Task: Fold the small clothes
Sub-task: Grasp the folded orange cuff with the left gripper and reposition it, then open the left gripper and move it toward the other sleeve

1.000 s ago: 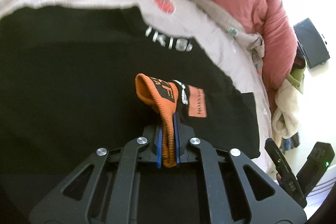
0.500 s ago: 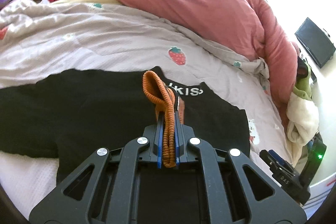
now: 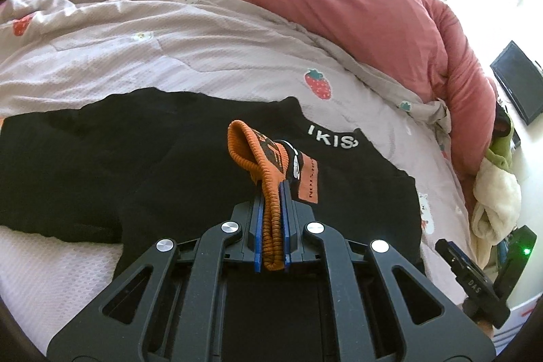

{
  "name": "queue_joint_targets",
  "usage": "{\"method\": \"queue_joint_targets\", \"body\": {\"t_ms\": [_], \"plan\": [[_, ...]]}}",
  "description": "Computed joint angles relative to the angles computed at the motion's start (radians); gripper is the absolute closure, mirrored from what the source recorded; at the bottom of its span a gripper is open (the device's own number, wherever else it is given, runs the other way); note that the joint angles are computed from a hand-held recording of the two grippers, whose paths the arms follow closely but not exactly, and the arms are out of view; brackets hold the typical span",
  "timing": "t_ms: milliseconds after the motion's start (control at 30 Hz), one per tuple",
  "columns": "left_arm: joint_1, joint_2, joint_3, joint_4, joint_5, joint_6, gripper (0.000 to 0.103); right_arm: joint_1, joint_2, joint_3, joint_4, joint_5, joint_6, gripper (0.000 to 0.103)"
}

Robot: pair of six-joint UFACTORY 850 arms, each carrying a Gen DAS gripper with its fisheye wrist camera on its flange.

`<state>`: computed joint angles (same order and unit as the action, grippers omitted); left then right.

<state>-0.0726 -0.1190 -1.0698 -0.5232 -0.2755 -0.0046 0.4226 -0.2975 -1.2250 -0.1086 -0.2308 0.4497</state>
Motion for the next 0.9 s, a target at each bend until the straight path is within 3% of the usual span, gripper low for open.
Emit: {"method": "queue_joint_targets", "body": {"t_ms": [400,667,900], "plan": [[-0.002,0.024,0.013,0.141,0.009,-0.115,0.098,0.020,-0.020,-0.025,0.066,0.001,-0.084,0.028],[-0.032,-0.032,-0.015,0.184,-0.065,-0.095,0.096,0.051,-0.053,-0.080,0.227,-0.024,-0.310,0.028],[-0.029,-0.071,-0.022,0.227,-0.111,-0.126,0.090,0.068,-0.110,-0.140,0.280,-0.081,-0.401,0.027]]}}
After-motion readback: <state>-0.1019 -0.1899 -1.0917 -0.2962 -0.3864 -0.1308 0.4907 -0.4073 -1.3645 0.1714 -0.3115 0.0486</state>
